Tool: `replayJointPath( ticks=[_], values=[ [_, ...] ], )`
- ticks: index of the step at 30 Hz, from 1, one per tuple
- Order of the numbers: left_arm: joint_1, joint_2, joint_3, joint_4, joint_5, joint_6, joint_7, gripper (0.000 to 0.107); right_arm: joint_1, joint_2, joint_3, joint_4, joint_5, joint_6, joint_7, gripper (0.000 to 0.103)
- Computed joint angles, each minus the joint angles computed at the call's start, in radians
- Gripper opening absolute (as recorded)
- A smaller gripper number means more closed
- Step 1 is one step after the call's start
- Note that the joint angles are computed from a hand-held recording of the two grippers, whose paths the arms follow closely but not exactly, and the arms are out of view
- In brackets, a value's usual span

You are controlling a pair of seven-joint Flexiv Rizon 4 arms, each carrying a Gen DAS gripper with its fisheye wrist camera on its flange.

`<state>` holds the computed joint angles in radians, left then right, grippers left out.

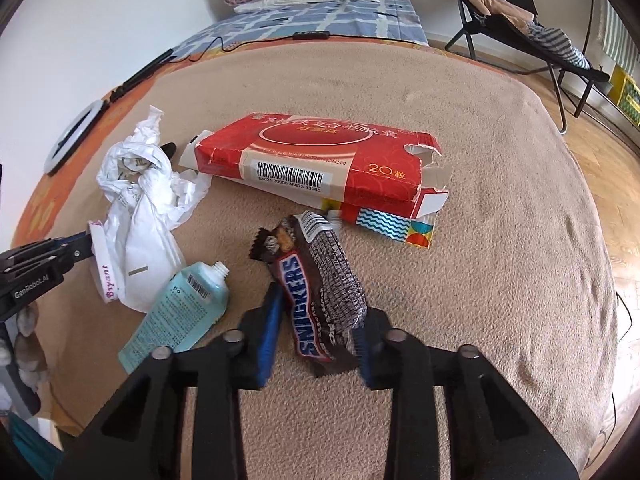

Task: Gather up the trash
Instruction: 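Grasp the Snickers wrapper with the right tool while the left tool grasps the white strap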

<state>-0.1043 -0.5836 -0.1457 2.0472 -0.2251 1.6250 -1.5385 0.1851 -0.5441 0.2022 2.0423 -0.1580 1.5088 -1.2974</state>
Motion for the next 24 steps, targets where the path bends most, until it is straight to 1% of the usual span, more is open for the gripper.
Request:
replayJointPath(
  ticks=[2,4,7,8,11,16,19,21,24],
  values=[
    [-0.006,0.014,0.006,0.012,0.003,0.008,-0.004,0.003,-0.037,0.002,0.042,-0.004,0.017,-0.012,-0.019,0.011],
    [-0.008,0.028,0.010,0.024,0.009,0.020,-0.004,0.003,-0.039,0.013,0.048,0.004,0.022,-0.012,-0.030,0.006],
    [0.002,0.054,0.001,0.046,0.010,0.030,-0.009,0.003,-0.013,0.041,0.021,0.033,0.017,0.011,-0.030,0.006],
    [0.007,0.063,-0.004,0.052,0.012,0.031,-0.007,0.003,-0.020,0.049,0.029,0.040,0.022,0.018,-0.032,0.006],
    [-0.007,0.099,0.010,0.076,0.023,0.044,-0.007,0.003,-0.054,0.077,0.073,0.052,0.045,0.029,-0.048,0.006],
    [0.021,0.165,-0.029,0.129,0.031,0.066,-0.002,0.003,-0.030,0.152,0.069,0.099,0.054,0.065,-0.041,0.006],
    [0.028,0.204,-0.040,0.160,0.037,0.075,0.001,0.003,-0.023,0.198,0.083,0.129,0.057,0.074,-0.043,0.006],
    [0.046,0.230,-0.064,0.186,0.038,0.087,0.001,0.003,0.014,0.233,0.055,0.160,0.040,0.087,-0.032,0.006],
    [0.092,0.269,-0.121,0.230,0.042,0.103,0.000,0.003,0.037,0.280,0.049,0.203,0.033,0.101,-0.020,0.006]
  ],
)
